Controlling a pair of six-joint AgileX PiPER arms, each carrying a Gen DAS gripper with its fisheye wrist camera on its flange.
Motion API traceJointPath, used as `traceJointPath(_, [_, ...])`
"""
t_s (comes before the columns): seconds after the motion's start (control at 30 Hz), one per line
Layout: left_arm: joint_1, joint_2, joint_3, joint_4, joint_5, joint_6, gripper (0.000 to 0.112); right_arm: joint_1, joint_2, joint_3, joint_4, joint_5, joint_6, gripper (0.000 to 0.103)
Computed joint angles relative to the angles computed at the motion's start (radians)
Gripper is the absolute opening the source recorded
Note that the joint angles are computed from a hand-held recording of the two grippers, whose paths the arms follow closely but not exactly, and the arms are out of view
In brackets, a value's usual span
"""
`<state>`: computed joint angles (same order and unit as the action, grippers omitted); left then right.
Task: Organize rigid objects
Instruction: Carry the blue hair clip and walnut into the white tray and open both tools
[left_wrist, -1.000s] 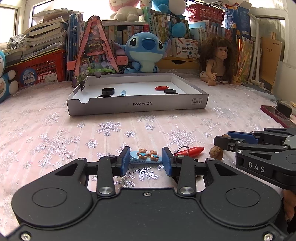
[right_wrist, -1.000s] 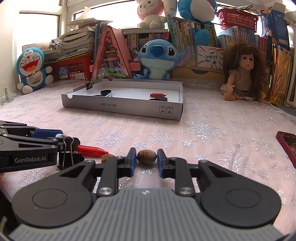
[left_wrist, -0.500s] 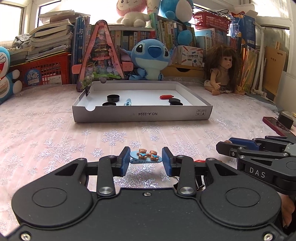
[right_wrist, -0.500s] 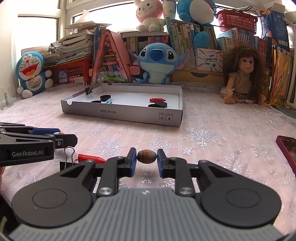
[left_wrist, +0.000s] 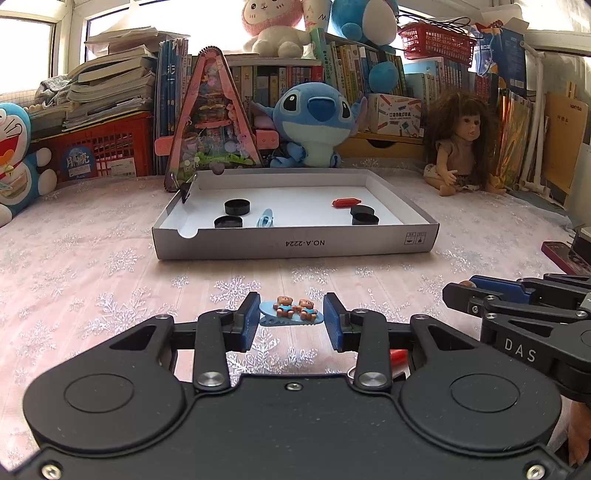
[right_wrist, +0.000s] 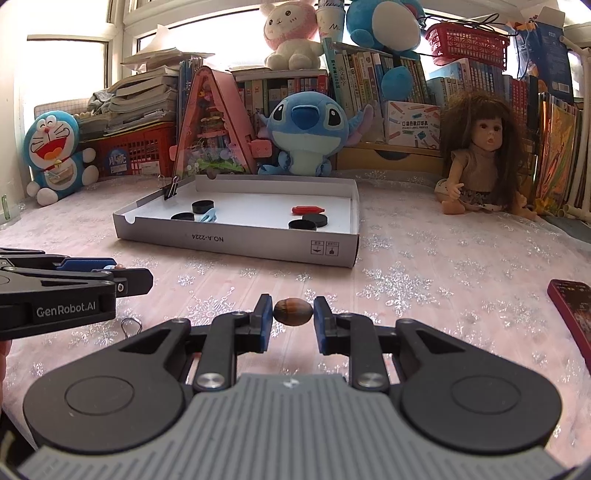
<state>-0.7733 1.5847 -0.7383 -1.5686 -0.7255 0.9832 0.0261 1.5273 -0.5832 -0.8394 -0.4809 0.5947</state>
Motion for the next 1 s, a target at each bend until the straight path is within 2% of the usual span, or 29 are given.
traceJointPath(0.43, [0.095,-0.001,-0.074,-0.041,0.046,0.120,0.035,-0.002,0.021,-0.098,-0.055,0.041,0.095,0.028])
traceJointPath(0.63, [0.184,0.004,-0.129,-0.066,0.083,0.188,0.035,-0.004,0.046,-0.153,-0.103,0.057,0.160,0.028])
traceJointPath(0.8, [0.263,0.000,-0.159,-0.041,0.139,0.202,0.035,-0.004,0.077,-0.218,-0.164,0.080,0.249,0.028])
traceJointPath(1.0, [0.360,0.026,-0.232,-0.097,0.225,0.282,0.035,0.014,0.125,-0.317,-0.211,0.121,0.320,0.028])
